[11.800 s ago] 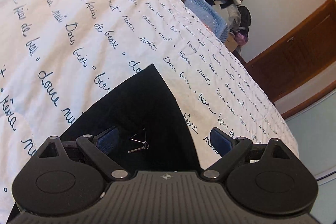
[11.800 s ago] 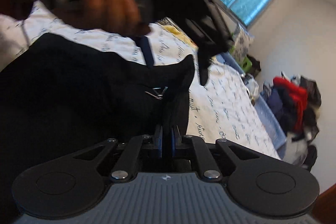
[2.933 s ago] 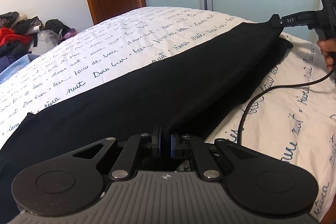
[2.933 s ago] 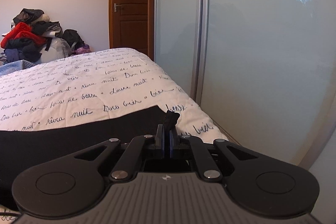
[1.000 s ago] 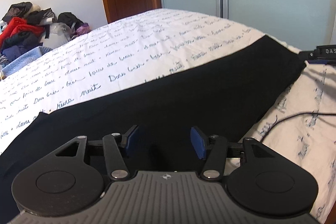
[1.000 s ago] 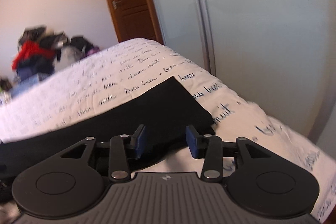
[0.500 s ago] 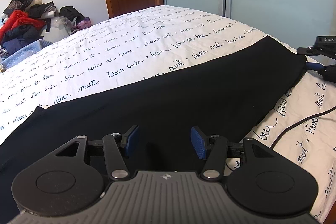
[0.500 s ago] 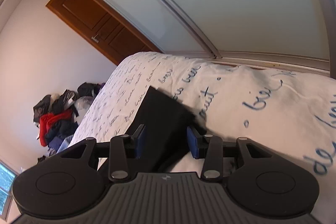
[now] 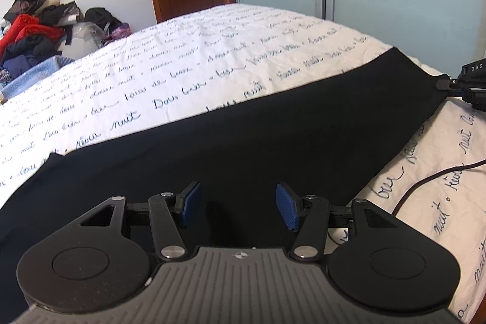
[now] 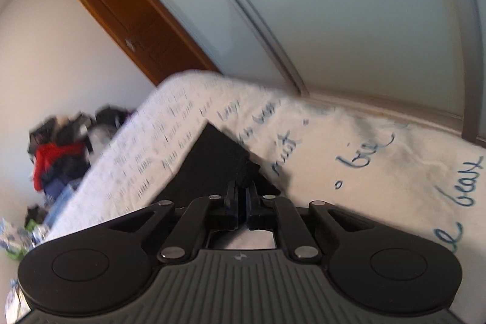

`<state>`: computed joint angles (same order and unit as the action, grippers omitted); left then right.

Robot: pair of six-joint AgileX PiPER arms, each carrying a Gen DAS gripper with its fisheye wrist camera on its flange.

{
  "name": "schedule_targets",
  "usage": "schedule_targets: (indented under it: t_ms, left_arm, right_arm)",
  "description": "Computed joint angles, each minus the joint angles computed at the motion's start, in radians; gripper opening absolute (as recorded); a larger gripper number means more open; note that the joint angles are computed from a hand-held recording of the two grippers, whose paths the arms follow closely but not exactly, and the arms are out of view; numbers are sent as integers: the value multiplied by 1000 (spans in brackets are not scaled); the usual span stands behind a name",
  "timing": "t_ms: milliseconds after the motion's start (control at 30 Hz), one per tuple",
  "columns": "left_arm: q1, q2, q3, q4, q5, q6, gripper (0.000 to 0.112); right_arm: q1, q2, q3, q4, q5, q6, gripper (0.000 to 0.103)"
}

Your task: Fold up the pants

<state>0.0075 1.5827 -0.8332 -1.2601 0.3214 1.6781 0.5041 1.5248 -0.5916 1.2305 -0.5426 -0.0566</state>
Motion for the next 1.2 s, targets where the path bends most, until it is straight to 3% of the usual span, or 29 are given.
schedule_targets:
  t_ms: [67,167,233,267,367,433,467,533,600,667,733,933,1000,1067,1200]
  left_arm:
    - [6,-1,2,-8,7,6,57]
    - [4,1,2,-26,1,24,57]
    - [0,3,0,-3,1,-2,57]
    - [0,2,1,-4,2,-2,57]
    - [-3,-1,6,-12,3,8,57]
    - [0,-6,9,-18,6,19,57]
    - [4,-8,11,-25,8,30,58]
    - [8,-12,14,-52,5,61,58]
    - [10,-10,10,-61,6,64,58]
    - [10,-2,0,-50,13,37,58]
    - [5,4,-6,-37,13,13,58]
    - [0,1,0,-32,12,11,60]
    - [4,3,-4,-48,16,18,71]
    - [7,13,-16,-36,30,-5,82]
    - [-19,27,-28,5,-9,-72,82]
  right_arm:
    - [15,-3,-14,74,-19,-46,10]
    - [167,25,-73,301,-278,-259,16]
    - [212,45,-114,316,-342,-356,17]
    - [206,49,-126,283,-313,-383,17]
    - [117,72,-177,202,-118,-442,17]
    - [73,110,-234,320,-83,-576,17]
    - [67,129,-252,385,-115,-617,17]
    - [87,136,-246,464,-230,-579,17]
    - [146,108,-185,455,-365,-414,19]
    - [196,60,-104,395,-406,-267,35]
    - [199,4,-59,366,-331,-232,71]
    - [171,-36,-21,177,-67,-61,71]
    - [154,-16,-31,91,-3,21,71]
    - [161,20,-68,112,2,-23,71]
    - [122,76,-89,-46,-1,120,71]
